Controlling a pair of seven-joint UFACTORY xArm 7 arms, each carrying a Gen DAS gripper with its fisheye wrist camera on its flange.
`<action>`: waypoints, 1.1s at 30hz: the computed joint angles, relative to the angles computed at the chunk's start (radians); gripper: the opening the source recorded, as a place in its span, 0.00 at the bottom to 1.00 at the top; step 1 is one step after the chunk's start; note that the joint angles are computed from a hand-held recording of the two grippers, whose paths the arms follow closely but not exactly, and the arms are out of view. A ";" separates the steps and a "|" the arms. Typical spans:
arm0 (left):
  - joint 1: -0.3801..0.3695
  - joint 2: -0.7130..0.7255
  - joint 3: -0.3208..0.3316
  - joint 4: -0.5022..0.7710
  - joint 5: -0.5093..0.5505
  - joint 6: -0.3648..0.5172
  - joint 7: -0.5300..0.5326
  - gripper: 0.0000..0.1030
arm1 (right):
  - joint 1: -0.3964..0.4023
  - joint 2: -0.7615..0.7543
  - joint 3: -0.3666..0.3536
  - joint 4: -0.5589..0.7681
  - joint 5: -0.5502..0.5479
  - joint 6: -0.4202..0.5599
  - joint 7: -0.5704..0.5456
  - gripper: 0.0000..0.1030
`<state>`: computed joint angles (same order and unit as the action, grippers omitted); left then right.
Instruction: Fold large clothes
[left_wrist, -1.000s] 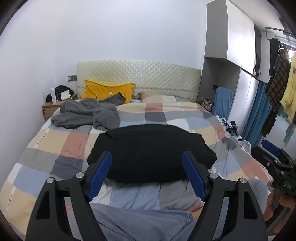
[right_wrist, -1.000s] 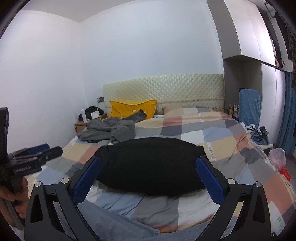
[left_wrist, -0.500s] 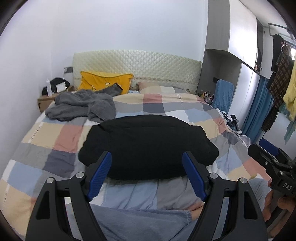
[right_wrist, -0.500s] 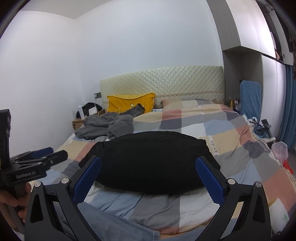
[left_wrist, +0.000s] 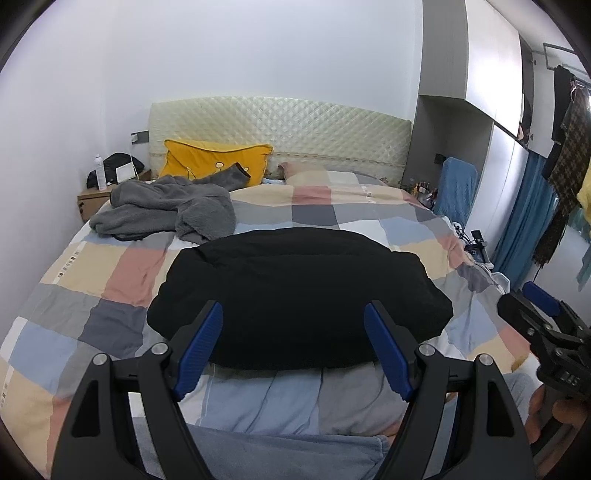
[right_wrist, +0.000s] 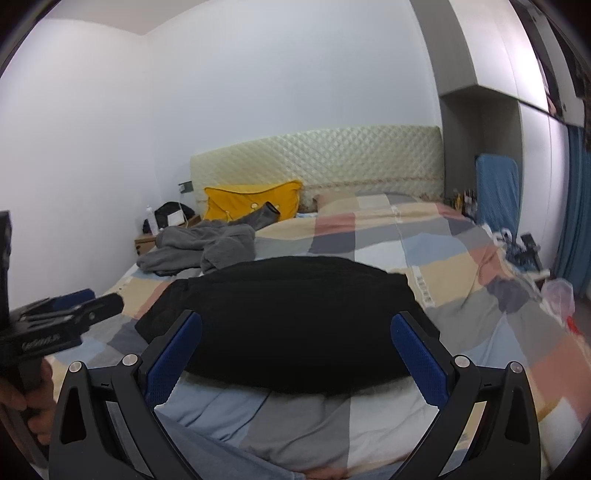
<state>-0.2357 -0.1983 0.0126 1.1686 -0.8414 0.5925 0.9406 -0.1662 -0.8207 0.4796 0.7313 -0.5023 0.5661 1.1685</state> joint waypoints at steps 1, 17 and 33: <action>-0.001 -0.004 -0.002 -0.004 0.004 0.003 0.002 0.77 | 0.002 -0.003 -0.003 -0.005 0.006 0.000 0.007 1.00; -0.008 -0.011 -0.007 -0.016 0.063 -0.007 -0.042 0.77 | 0.020 -0.016 -0.016 -0.006 0.007 0.040 -0.025 1.00; 0.004 -0.005 -0.008 -0.001 0.112 0.021 -0.096 0.81 | 0.022 -0.009 -0.011 0.006 0.000 0.064 -0.030 1.00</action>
